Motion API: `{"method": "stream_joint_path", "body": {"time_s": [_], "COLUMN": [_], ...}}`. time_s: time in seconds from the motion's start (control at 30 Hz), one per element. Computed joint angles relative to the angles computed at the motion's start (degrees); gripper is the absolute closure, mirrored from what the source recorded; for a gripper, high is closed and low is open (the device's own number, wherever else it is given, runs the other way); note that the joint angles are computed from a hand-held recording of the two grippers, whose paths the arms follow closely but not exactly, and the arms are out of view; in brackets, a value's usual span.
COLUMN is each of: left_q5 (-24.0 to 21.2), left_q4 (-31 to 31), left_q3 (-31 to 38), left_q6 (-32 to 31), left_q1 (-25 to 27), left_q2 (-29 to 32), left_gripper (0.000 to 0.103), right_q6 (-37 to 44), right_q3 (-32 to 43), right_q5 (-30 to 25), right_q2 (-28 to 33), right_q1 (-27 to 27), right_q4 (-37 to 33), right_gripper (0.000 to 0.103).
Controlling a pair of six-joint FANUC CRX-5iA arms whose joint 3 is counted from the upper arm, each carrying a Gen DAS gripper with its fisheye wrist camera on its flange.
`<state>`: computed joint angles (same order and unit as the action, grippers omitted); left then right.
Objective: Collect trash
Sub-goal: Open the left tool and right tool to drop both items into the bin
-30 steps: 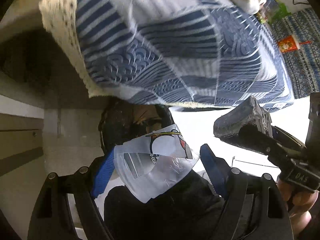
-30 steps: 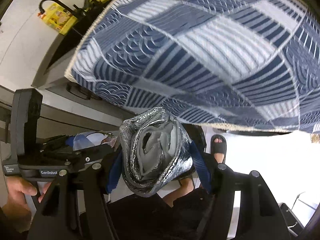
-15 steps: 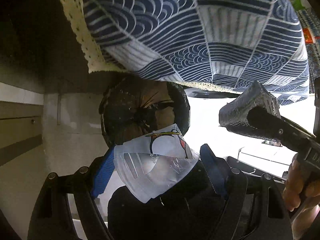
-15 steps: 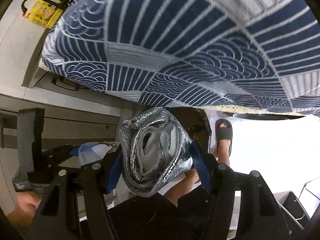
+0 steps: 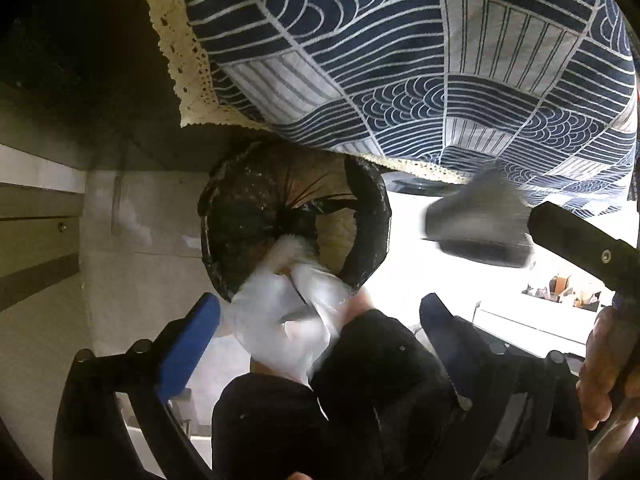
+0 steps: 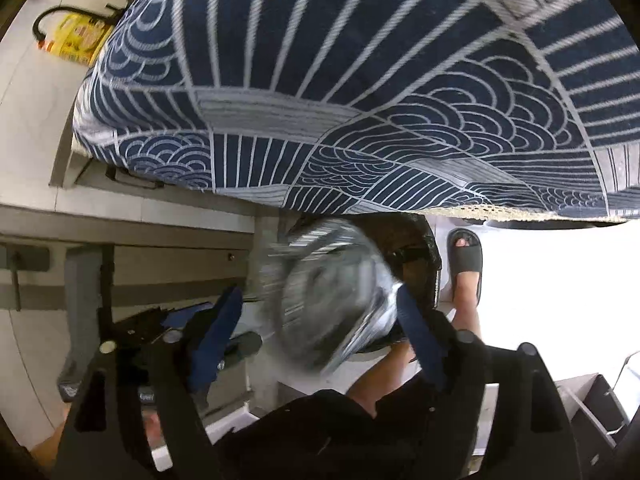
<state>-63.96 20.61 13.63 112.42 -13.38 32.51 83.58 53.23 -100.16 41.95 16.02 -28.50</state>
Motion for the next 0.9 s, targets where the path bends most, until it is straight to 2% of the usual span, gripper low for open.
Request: {"method": "stream_joint_path", "body": {"time_s": [0.63,0.73,0.9], "left_q5": [-0.89,-0.47,-1.83], "left_q4": [-2.57,-1.23,-2.74], "left_q3": [2.74,2.5,5.33], "left_q6": [1.82,1.29,1.43], "left_q1": [0.2,0.66,0.83], "left_q2": [-1.12,-1.87,-2.72], "left_gripper": [0.007,0.007,0.007], "right_q6": [-0.72,-0.79,-1.13], "right_q3": [1.57,2.17,3.32], "right_q5": [-0.14,-0.08,0.44], "right_q2": [-1.12,-1.6,-2.61], "right_q1": [-1.1,-1.48,-1.95], "right_q4": [1.03,1.24,2.03], "right_gripper": [0.022,0.022,0.022]}}
